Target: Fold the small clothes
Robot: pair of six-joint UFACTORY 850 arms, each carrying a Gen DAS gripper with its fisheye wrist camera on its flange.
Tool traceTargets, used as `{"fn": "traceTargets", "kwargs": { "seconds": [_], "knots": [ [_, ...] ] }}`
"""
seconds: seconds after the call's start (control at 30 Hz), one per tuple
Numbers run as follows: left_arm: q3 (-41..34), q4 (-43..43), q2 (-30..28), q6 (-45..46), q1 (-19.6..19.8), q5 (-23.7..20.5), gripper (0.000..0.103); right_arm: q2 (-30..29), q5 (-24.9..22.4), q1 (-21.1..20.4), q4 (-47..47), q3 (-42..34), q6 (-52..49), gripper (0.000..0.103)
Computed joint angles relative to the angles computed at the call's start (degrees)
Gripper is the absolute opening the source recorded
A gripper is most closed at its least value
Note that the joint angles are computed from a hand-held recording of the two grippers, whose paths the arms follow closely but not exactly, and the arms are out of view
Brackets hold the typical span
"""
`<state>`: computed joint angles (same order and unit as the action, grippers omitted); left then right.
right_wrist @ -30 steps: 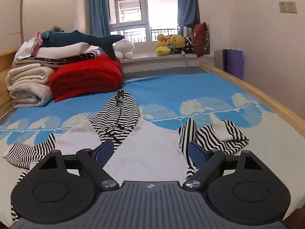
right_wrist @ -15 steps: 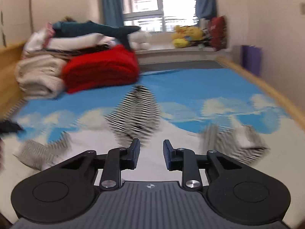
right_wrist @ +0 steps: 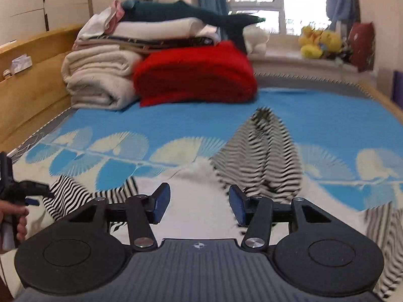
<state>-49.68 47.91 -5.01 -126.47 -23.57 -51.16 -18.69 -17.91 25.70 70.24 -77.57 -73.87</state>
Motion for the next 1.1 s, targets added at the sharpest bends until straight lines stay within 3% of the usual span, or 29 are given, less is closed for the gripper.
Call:
{"fn": "traceTargets", "kwargs": {
  "seconds": [0.13, 0.17, 0.2, 0.23, 0.27, 0.3, 0.33, 0.4, 0.5, 0.57, 0.63, 0.7, 0.73, 0.83, 0.9, 0.93, 1.0, 1.03, 1.1],
  "knots": [
    [2.27, -1.85, 1.39, -4.69, 3.24, 8.34, 0.064, -1.45, 1.72, 0.66, -6.86, -1.51, 4.20, 0.054],
    [2.19, -2.25, 1.31, -4.86, 3.36, 8.67, 0.062, -1.93, 1.90, 0.63, -8.87, -1.99, 6.18, 0.054],
    [1.12, -3.50, 0.35, -2.64, 3.35, 7.16, 0.045, -2.35, 1.96, 0.43, -11.40, -2.56, 9.03, 0.054],
    [-0.35, -5.46, -0.87, 1.23, 3.33, 4.84, 0.035, -2.72, 2.03, 0.08, -12.92, -2.97, 10.96, 0.054],
    [-1.79, -7.26, -2.11, 4.57, 3.19, 2.16, 0.015, -3.07, 2.22, -0.19, -15.00, -3.27, 13.50, 0.054],
    [-2.46, -8.02, -2.41, 5.52, 3.06, 1.21, 0.006, -3.38, 2.55, -0.32, -18.21, -3.65, 17.51, 0.054],
    [-2.76, -7.99, -2.24, 4.36, 2.77, 0.65, 0.005, -3.83, 2.56, -0.65, -22.38, -4.32, 22.43, 0.054],
    [-5.86, -7.37, -3.13, 4.26, 0.95, -4.70, 0.004, -4.45, 2.62, -1.27, -28.59, -5.12, 30.30, 0.054],
    [-12.52, 0.52, -5.06, 4.87, -3.86, -10.69, 0.004, -5.03, 2.08, -2.40, -39.48, -6.17, 44.74, 0.054],
    [-16.37, 6.61, -6.16, 4.95, -7.19, -10.25, 0.004, -5.20, 1.57, -3.21, -44.36, -6.50, 51.79, 0.054],
    [-19.87, 13.87, -7.84, 3.25, -10.87, -7.09, 0.004, -5.22, 1.40, -4.16, -48.10, -6.41, 57.43, 0.054],
    [-24.26, 18.55, -10.73, 3.96, -14.09, -2.90, 0.004, -5.14, 1.83, -4.97, -50.44, -5.97, 61.27, 0.054],
    [-26.38, 20.08, -12.19, 4.41, -15.26, 1.32, 0.004, -5.17, 1.96, -5.41, -53.45, -5.77, 65.01, 0.054],
    [-32.30, 15.74, -16.23, 11.68, -16.37, 18.58, 0.005, -5.80, 0.98, -6.51, -59.75, -6.00, 74.51, 0.054],
    [-36.15, 3.75, -20.43, 23.67, -16.41, 29.24, 0.031, -6.50, -0.49, -7.39, -60.06, -6.46, 77.56, 0.054],
    [-37.11, -2.25, -21.73, 29.67, -16.33, 31.51, 0.033, -7.04, -1.32, -7.67, -61.06, -6.96, 79.67, 0.054],
    [-39.23, -10.70, -23.45, 39.09, -15.97, 28.84, 0.033, -7.99, -2.28, -7.90, -65.08, -7.54, 84.90, 0.054],
    [-40.84, -12.45, -24.09, 40.23, -15.89, 24.08, 0.033, -8.50, -2.80, -8.01, -65.70, -7.89, 86.11, 0.054],
    [-41.03, -11.35, -23.80, 36.91, -14.77, 18.86, 0.033, -9.28, -3.76, -8.25, -63.51, -8.39, 85.38, 0.054]
  ]
}}
